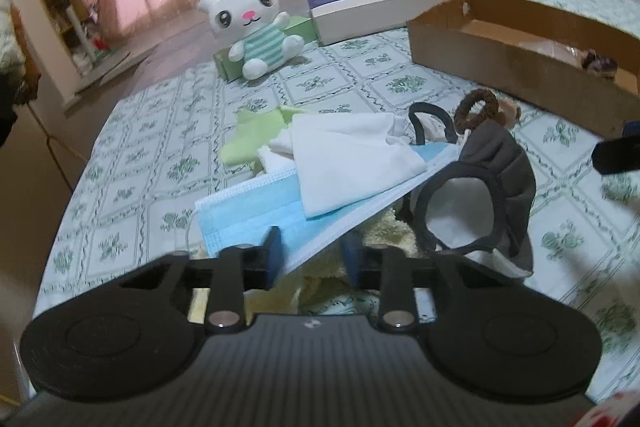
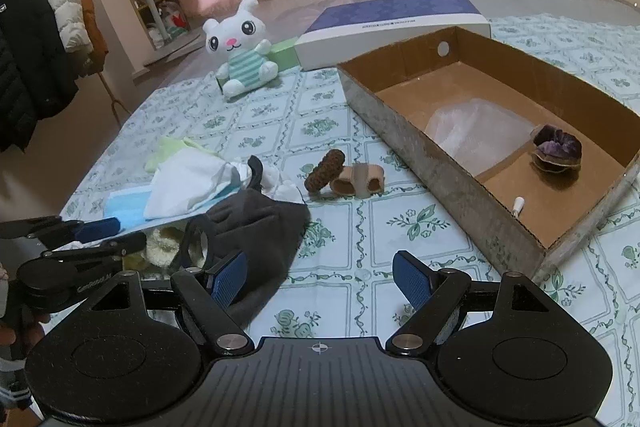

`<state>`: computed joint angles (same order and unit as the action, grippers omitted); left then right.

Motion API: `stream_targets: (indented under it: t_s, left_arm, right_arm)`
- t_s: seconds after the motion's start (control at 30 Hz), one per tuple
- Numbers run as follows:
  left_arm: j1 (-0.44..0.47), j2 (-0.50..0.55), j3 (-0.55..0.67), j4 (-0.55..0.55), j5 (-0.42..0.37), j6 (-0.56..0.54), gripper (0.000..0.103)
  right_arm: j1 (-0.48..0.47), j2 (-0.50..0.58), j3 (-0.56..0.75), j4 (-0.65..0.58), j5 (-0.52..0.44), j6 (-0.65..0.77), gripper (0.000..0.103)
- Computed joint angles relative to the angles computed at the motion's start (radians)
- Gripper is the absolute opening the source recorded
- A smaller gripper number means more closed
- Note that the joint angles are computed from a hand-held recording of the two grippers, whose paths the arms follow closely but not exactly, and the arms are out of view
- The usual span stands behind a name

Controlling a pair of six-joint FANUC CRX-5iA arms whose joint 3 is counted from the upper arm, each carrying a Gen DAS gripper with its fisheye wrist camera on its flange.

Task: Organize soft objects
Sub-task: 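Grasp the brown hair tie with the right gripper while the left gripper grasps the blue mask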

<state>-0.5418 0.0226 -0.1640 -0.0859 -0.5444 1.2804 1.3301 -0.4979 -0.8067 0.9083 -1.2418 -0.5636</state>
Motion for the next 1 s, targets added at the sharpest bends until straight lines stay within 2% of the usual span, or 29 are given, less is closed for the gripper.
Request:
stream_targets:
  t_s: [0.1, 0.17, 0.33, 0.57, 0.7, 0.77, 0.9, 1.0]
  left_arm:
    - [-0.002, -0.017, -0.028, -0.008, 0.044, -0.055, 0.007]
    - [0.008, -0.042, -0.066, 0.034, 0.083, -0.114, 0.003]
    - [0.044, -0.131, -0.164, 0.159, 0.137, -0.223, 0.003]
    - [0.116, -0.270, -0.305, 0.485, 0.170, -0.418, 0.002]
    - [0.155, -0.310, -0.321, 0.551, 0.185, -0.396, 0.002]
    - [0.170, -0.315, -0.311, 0.548, 0.197, -0.365, 0.002]
    - [0.189, -0.289, -0.245, 0.415, 0.198, -0.234, 0.002]
    - [0.191, -0.252, -0.184, 0.298, 0.168, -0.105, 0.002]
  right_arm:
    - [0.008, -0.001, 0.001, -0.009, -0.006, -0.006, 0.080]
    - [0.014, -0.003, 0.001, -0.010, -0.010, -0.008, 0.080]
    - [0.029, -0.004, 0.005, -0.004, -0.021, -0.007, 0.080]
    - [0.026, 0.002, 0.009, 0.018, -0.017, 0.000, 0.080]
    - [0.012, 0.007, 0.009, 0.035, -0.009, 0.010, 0.080]
    - [-0.002, 0.010, 0.010, 0.045, 0.000, 0.019, 0.080]
    - [-0.047, 0.023, 0.010, 0.076, 0.027, 0.055, 0.080]
    - [-0.100, 0.045, 0.010, 0.113, 0.054, 0.087, 0.079]
